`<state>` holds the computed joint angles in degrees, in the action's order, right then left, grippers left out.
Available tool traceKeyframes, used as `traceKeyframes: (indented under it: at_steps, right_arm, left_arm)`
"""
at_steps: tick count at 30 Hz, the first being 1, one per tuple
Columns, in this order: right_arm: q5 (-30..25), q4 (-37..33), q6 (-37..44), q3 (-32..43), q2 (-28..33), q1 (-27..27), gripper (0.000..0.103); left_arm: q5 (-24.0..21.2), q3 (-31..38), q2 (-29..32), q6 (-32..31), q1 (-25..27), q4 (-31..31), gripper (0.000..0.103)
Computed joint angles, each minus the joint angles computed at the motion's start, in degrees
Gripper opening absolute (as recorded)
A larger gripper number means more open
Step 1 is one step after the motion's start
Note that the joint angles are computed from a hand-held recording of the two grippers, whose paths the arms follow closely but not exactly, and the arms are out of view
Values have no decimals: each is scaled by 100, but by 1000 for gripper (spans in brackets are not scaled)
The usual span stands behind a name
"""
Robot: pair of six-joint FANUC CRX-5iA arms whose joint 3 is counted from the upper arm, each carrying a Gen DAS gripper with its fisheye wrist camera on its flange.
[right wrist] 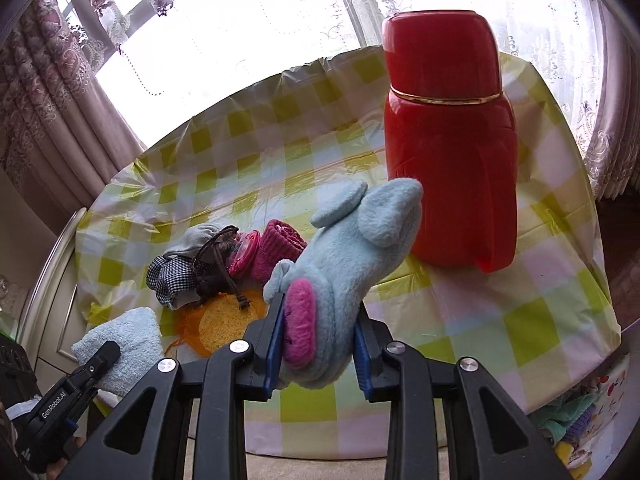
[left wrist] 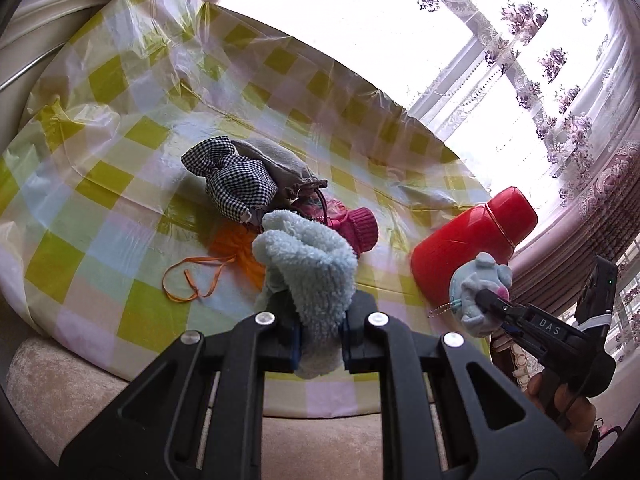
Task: Organize soft objects
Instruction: 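Carry the terry cloth and mouse mitten into the white box and open both grippers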
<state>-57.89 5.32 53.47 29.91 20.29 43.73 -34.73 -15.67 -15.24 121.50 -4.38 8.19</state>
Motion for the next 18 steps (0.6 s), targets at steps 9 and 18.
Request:
traceKeyframes:
  at_steps: [9,18]
  right_arm:
    - [123,685,-529,-1320,-1070,-229,31]
    - [-33,1249,-905,-2462,-2043,-417,31]
  left_arm:
    - [253,342,497,-932,-798,800,17]
    - [226,755,1119,-2084,-1619,1827,17]
